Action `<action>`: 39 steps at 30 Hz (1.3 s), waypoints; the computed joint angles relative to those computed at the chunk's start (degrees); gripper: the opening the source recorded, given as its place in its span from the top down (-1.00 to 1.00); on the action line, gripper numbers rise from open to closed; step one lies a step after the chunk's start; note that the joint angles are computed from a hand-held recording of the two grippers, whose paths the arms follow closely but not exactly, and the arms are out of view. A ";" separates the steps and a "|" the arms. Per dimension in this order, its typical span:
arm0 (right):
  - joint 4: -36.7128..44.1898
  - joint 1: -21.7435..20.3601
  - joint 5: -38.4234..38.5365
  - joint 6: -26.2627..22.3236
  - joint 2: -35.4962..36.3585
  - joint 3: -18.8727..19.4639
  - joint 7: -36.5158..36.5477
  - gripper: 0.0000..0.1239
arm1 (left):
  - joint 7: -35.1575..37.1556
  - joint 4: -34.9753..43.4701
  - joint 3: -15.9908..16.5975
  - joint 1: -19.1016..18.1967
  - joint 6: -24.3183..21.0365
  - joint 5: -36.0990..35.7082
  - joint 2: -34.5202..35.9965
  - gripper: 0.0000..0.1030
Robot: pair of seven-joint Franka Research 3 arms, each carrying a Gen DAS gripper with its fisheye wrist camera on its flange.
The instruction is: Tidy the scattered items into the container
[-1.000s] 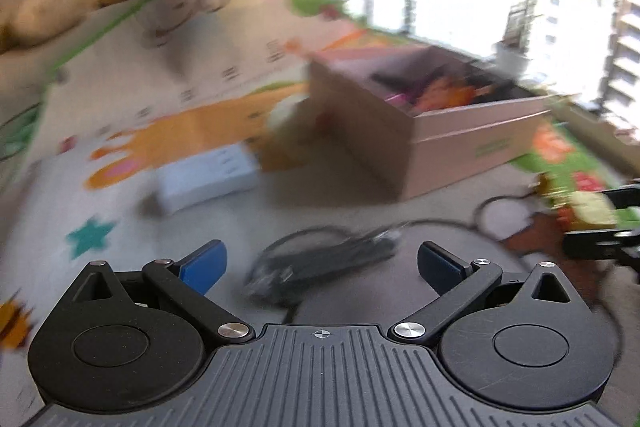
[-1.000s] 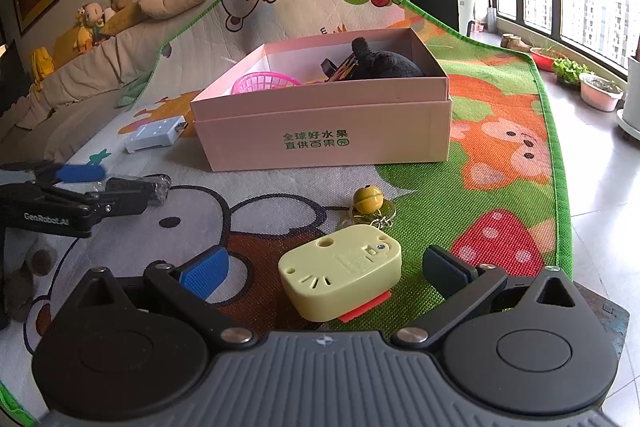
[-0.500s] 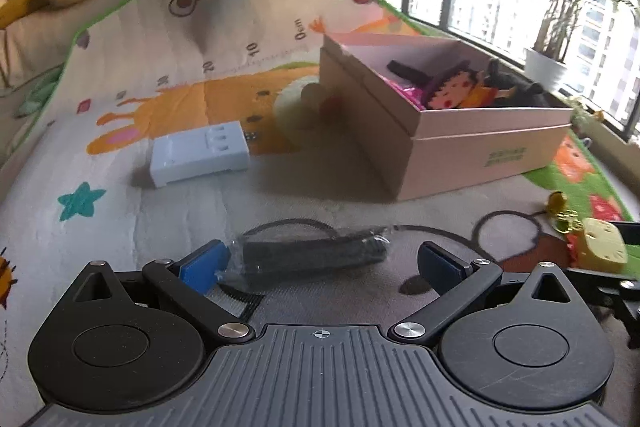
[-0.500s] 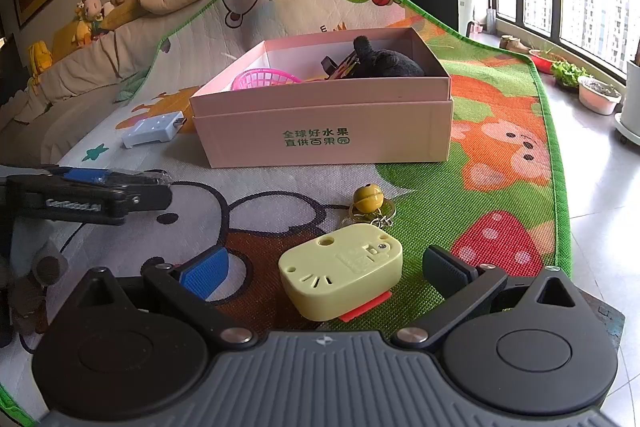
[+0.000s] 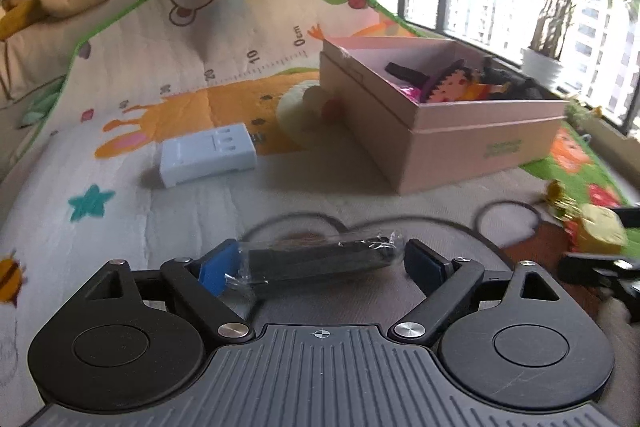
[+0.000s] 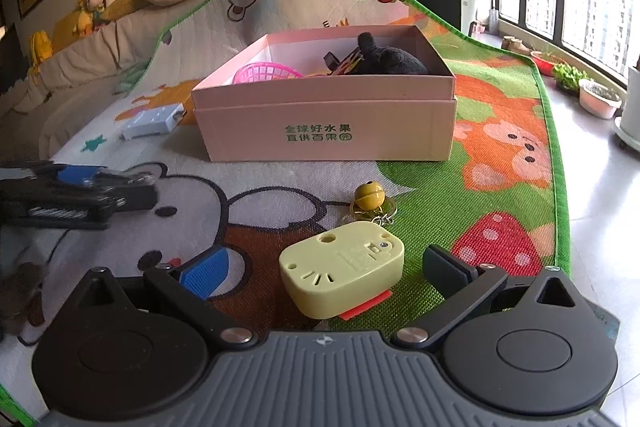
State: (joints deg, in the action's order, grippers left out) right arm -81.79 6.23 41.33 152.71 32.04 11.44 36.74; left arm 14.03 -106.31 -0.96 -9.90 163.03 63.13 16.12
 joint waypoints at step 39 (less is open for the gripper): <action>-8.64 -2.75 4.72 9.60 -6.21 3.17 -9.67 -0.48 | -30.71 -8.61 -2.96 5.18 7.61 21.07 -6.92 -0.97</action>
